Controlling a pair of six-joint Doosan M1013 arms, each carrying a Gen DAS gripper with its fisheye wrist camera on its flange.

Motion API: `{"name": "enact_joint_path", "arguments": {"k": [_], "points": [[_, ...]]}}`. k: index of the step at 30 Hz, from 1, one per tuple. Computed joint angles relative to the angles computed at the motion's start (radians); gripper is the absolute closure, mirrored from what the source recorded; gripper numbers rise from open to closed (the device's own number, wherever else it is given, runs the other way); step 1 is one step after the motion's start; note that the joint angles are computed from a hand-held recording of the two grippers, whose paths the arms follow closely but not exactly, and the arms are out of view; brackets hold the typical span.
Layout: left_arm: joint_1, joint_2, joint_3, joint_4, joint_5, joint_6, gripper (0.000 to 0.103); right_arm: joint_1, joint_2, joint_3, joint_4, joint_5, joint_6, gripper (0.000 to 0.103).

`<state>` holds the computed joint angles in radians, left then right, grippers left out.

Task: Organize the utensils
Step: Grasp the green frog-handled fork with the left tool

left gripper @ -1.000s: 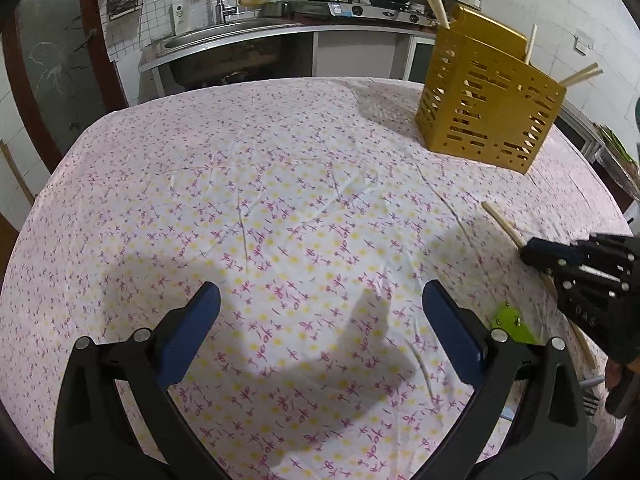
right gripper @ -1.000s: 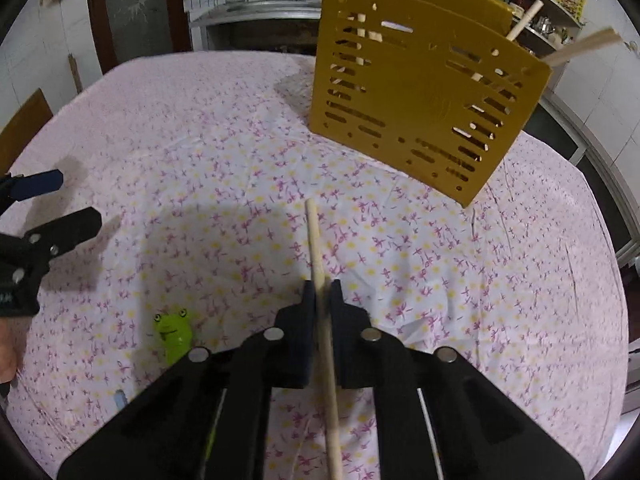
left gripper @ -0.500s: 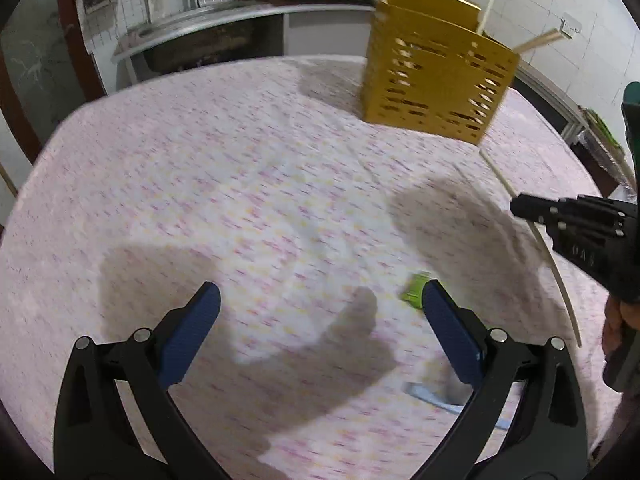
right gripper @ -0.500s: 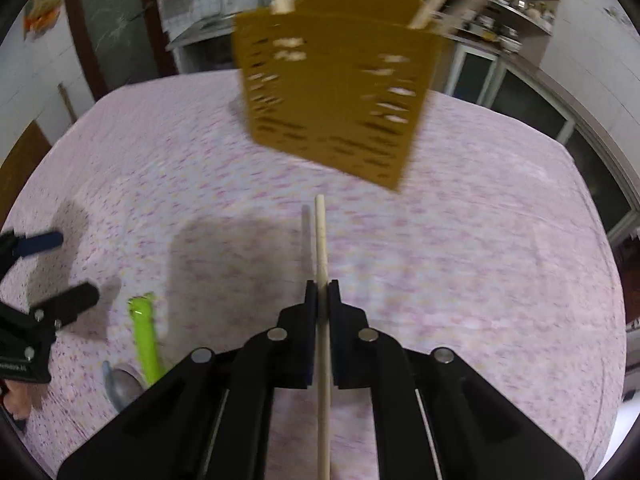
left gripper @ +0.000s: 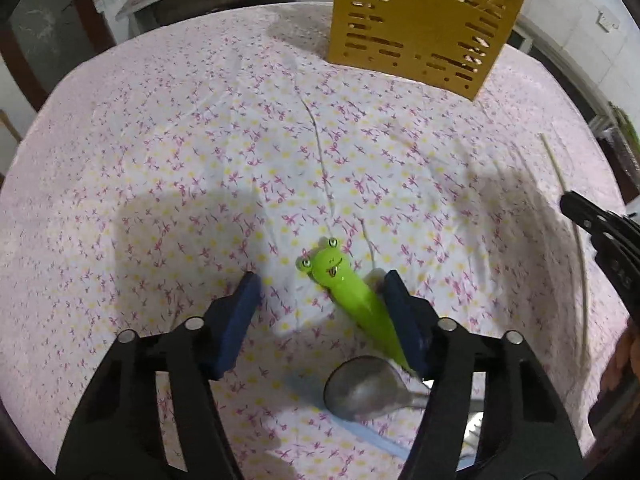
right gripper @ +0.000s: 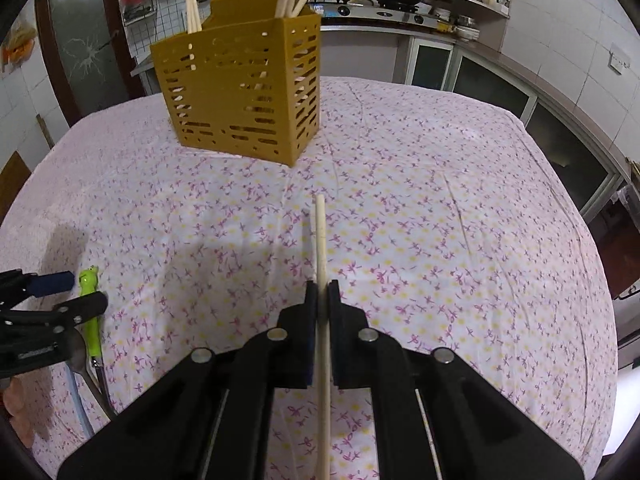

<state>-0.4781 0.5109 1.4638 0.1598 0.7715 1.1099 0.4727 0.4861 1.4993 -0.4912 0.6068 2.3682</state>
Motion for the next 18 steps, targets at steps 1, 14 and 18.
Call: {"name": "enact_joint_path", "arguments": {"k": [1,14,18], "points": [[-0.003,0.001,-0.002,0.007,0.001,-0.011,0.048,0.0,-0.002,0.003,-0.002,-0.006,0.004,0.097],[0.02,0.061,-0.108,-0.103,0.053,0.175,0.074,-0.006,-0.003,0.014,0.0,-0.026,0.021,0.097],[0.034,0.077,-0.14,-0.145,0.076,0.227,0.075,-0.005,0.003,0.005,-0.008,-0.019,0.038,0.097]]}}
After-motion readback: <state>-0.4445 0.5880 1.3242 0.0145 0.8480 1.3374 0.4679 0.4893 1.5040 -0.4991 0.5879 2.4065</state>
